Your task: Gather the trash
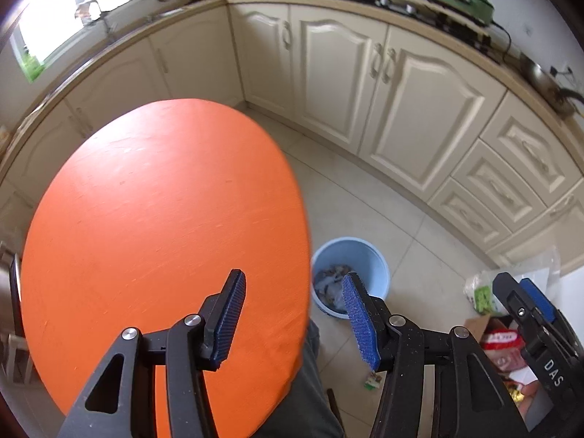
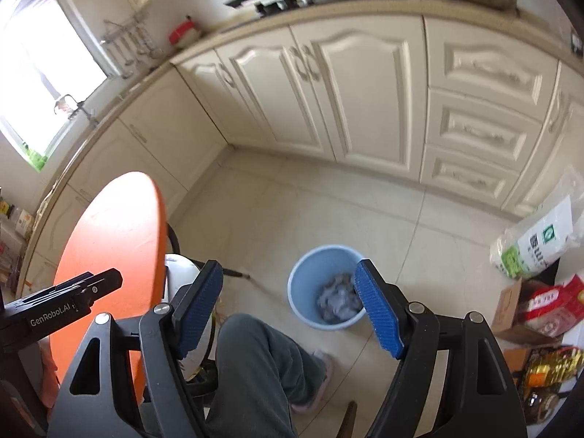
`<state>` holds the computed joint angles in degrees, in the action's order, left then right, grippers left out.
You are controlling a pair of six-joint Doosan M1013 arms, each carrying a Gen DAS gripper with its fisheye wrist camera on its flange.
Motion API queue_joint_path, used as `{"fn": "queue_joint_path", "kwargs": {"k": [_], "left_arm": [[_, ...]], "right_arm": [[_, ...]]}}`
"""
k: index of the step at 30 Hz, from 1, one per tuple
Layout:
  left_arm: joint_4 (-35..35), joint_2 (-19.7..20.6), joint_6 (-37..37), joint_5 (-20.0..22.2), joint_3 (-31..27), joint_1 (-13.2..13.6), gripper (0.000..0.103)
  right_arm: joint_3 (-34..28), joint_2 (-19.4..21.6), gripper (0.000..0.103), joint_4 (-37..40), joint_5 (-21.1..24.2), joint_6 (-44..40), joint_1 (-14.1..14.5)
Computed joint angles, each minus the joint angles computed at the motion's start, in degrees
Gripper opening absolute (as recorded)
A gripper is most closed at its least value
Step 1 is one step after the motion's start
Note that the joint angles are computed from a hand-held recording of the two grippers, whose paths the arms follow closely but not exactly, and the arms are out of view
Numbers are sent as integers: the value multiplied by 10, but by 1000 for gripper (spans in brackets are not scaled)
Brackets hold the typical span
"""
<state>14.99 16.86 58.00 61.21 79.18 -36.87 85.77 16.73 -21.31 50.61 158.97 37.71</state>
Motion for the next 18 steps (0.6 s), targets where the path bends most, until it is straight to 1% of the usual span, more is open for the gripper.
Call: {"fn": "queue_joint_path", "kwargs": {"k": [2,4,7,9,10,12,14,15,18], "left_arm": [[41,-36,-54,-20,42,-8,52],[78,-71,-105,-31,79,-15,53],[128,-116,-176,-33,124,-28,55],[159,-145,-222,-31,153,-41,55],[173,-158,-247,-29,165,-49,55],[201,-182,-291,-18,186,-70,56],[234,-210,-335,-12,210,-93,63],[255,-220,-360,-6,220,-105,66],[307,-253,-437,23,252,-148,66]], "right_arm": [[-3,-1,77,-25,-13,0,13],[-5,-1,79,-45,-26,-8,27],[-13,1,79,-85,-32,-12,48],[-15,-1,80,-115,-44,-7,61],[-14,-2,82,-129,-48,-2,66],[-11,-7,85,-181,-57,27,80],[-6,-13,90,-227,-66,53,91],[-5,-15,90,-241,-67,59,95],[-11,-17,96,-295,-61,75,114]]}}
